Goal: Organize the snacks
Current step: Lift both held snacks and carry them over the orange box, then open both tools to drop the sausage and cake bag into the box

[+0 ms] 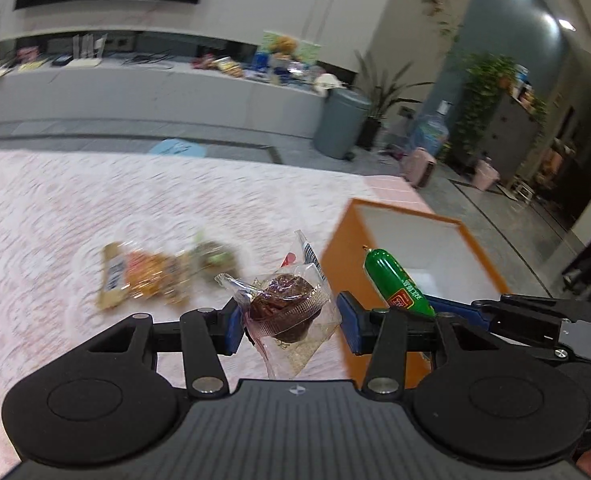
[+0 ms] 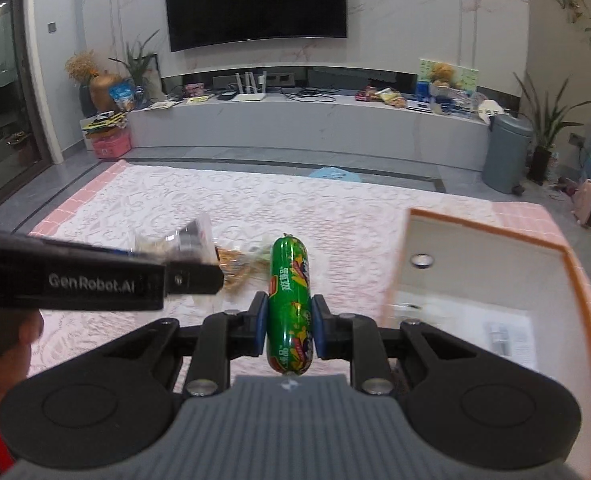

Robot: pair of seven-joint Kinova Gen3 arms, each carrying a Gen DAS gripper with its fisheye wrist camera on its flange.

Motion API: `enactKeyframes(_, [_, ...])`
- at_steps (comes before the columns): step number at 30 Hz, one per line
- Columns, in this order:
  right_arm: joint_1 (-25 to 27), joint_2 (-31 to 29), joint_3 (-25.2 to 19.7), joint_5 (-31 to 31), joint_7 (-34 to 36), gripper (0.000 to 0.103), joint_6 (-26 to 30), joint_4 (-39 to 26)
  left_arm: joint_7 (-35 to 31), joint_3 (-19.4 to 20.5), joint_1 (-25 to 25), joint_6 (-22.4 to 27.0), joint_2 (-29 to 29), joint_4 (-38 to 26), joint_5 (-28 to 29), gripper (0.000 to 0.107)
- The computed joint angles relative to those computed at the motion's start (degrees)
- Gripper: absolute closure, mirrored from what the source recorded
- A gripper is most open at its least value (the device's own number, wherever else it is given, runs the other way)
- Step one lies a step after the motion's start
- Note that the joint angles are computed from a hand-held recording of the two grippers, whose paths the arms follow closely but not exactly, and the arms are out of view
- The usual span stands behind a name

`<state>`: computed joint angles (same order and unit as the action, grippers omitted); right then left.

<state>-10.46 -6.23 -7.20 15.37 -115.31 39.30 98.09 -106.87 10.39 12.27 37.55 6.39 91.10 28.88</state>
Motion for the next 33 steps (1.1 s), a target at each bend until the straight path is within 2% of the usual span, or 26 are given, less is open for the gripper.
enactKeyframes(6, [2.4, -2.5, 3.6, -1.2, 5.5, 0.083, 2.5, -0.2, 1.8, 2.4, 4.4, 1.2, 4.3, -6.2, -3.6, 0.054])
enactKeyframes(9, [5.0, -2.2, 3.4, 0.2, 6.1, 0.083, 4.4, -0.4, 0.6, 3.7, 6.0, 2.4, 7.2, -9.5, -5.1, 0.054])
enactKeyframes(11, [5.8, -1.6, 5.0, -1.5, 9.0, 0.083, 5.5, -0.6, 0.2, 4.2, 7.2, 3.8, 9.5, -12.1, -6.5, 0.054])
enactKeyframes(14, [7.1, 0.0, 7.7, -5.7, 15.0, 0.083, 7.4, -1.2, 2.2, 3.4, 10.9, 6.2, 12.9, -16.5, -11.8, 0.054])
enactKeyframes(19, [9.7, 3.1, 9.7, -9.8, 22.0, 0.083, 9.3, -2.0, 2.4, 2.8, 14.6, 9.6, 17.9, -22.1, -18.1, 0.053])
enactKeyframes(23, [11.0, 5.5, 9.8, -11.0, 25.6, 0.083, 11.0, -3.7, 2.2, 2.6, 15.7, 12.4, 21.5, -26.1, -19.6, 0.053])
enactKeyframes(26, [11.3, 8.1, 9.5, -11.1, 26.9, 0.083, 13.1, -6.2, 1.1, 2.3, 16.7, 11.9, 22.2, -26.4, -21.1, 0.053])
enactKeyframes(29, [11.3, 10.0, 9.3, -10.8, 28.0, 0.083, 14.7, -7.8, 0.9, 2.4, 17.4, 13.8, 23.6, -28.4, -22.8, 0.053])
enactKeyframes(33, [11.0, 11.4, 9.0, -10.0, 29.5, 0.083, 16.0, -8.9, -0.8, 2.4, 17.7, 14.0, 24.6, -29.4, -22.2, 0.053])
